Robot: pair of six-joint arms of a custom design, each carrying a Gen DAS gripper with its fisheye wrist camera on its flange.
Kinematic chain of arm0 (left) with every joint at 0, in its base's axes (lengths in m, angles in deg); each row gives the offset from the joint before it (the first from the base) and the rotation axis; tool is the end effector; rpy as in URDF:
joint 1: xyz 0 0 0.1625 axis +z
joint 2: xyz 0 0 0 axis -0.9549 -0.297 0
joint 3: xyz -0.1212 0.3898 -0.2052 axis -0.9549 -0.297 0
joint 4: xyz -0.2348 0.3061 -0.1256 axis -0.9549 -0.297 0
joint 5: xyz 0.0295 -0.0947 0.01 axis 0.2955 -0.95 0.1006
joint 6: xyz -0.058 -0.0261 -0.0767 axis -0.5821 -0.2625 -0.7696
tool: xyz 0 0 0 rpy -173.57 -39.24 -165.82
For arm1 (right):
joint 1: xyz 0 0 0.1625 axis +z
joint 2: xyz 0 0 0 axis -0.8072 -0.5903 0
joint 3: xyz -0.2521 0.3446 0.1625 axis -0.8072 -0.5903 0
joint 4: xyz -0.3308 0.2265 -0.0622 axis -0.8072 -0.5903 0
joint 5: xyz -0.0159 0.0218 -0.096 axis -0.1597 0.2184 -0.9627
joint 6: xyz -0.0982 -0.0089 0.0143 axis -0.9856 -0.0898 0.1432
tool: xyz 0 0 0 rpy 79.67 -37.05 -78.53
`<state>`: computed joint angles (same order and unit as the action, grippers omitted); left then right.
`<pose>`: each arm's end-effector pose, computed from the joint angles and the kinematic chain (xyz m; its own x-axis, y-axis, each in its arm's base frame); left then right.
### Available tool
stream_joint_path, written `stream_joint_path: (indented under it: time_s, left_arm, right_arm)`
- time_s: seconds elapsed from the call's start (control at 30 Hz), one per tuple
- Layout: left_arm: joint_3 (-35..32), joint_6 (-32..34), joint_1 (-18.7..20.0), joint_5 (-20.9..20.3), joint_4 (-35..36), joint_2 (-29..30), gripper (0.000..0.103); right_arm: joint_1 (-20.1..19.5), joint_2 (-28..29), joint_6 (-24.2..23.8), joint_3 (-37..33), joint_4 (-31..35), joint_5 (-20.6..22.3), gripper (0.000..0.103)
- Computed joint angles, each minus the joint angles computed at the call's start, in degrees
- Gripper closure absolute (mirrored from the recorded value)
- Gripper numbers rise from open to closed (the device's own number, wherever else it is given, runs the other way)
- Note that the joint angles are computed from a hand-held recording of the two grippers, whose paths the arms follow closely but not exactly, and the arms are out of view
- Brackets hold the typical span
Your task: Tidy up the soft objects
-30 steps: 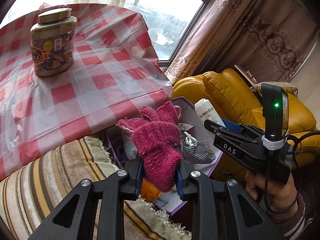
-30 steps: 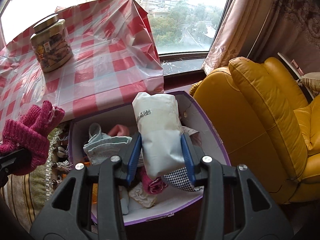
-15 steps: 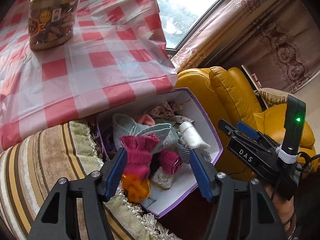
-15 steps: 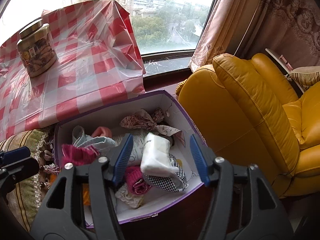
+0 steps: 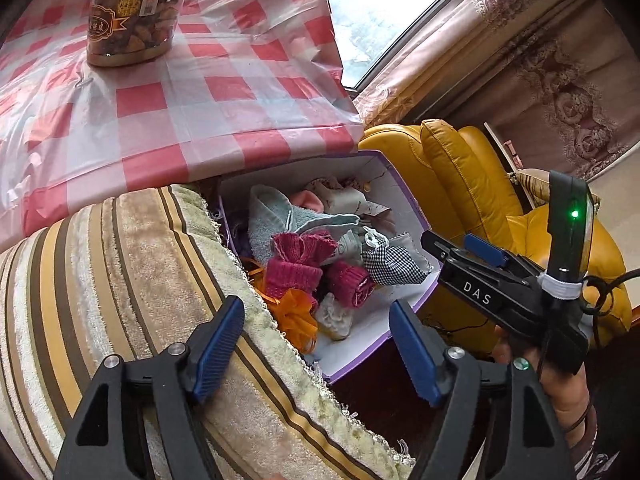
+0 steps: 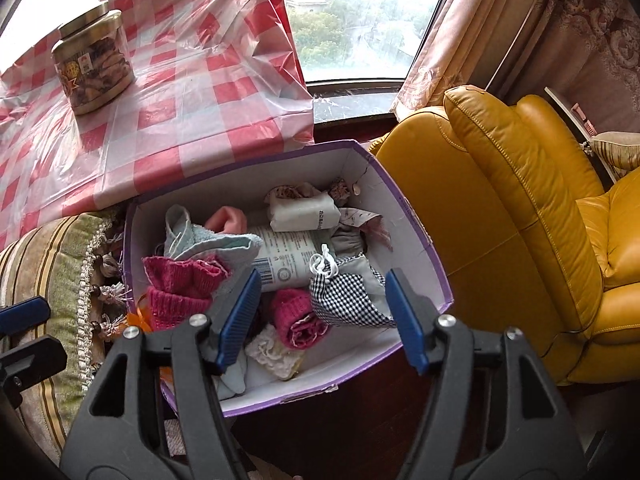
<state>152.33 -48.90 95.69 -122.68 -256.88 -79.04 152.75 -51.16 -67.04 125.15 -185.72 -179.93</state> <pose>-0.2664 -0.2910 0.0429 -0.9372 0.2646 -0.2271 0.3128 0.9257 -0.2126 0.0944 -0.2858 0.2350 -0.5458 0.1921 0.8156 -0.2860 0.8722 -0.3968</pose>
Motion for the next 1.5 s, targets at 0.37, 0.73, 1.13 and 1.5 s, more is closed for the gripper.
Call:
stream_joint_path:
  time_s: [0.37,0.73,1.13,1.5]
  left_arm:
    - [-0.8,-0.3,0.1,-0.3,-0.3,1.0,0.014]
    - [-0.9,0.1,0.2,-0.4,-0.7,1.5,0.012]
    - [-0.8,0.3,0.2,-0.4,-0.8,1.5,0.012]
    - [-1.1,0.6,0.9,-1.0,-1.4,1.8,0.009]
  right_arm:
    - [-0.1,-0.2,0.0,-0.1,0.5,-0.4,0.035]
    - [-0.2,-0.2,-0.1,0.0,0.5,-0.3,0.035]
    - [-0.1,0.0,-0.1,0.0,0.2,-0.4,0.034]
    - [-0.2,0.1,-0.3,0.1,0.0,-0.3,0.033]
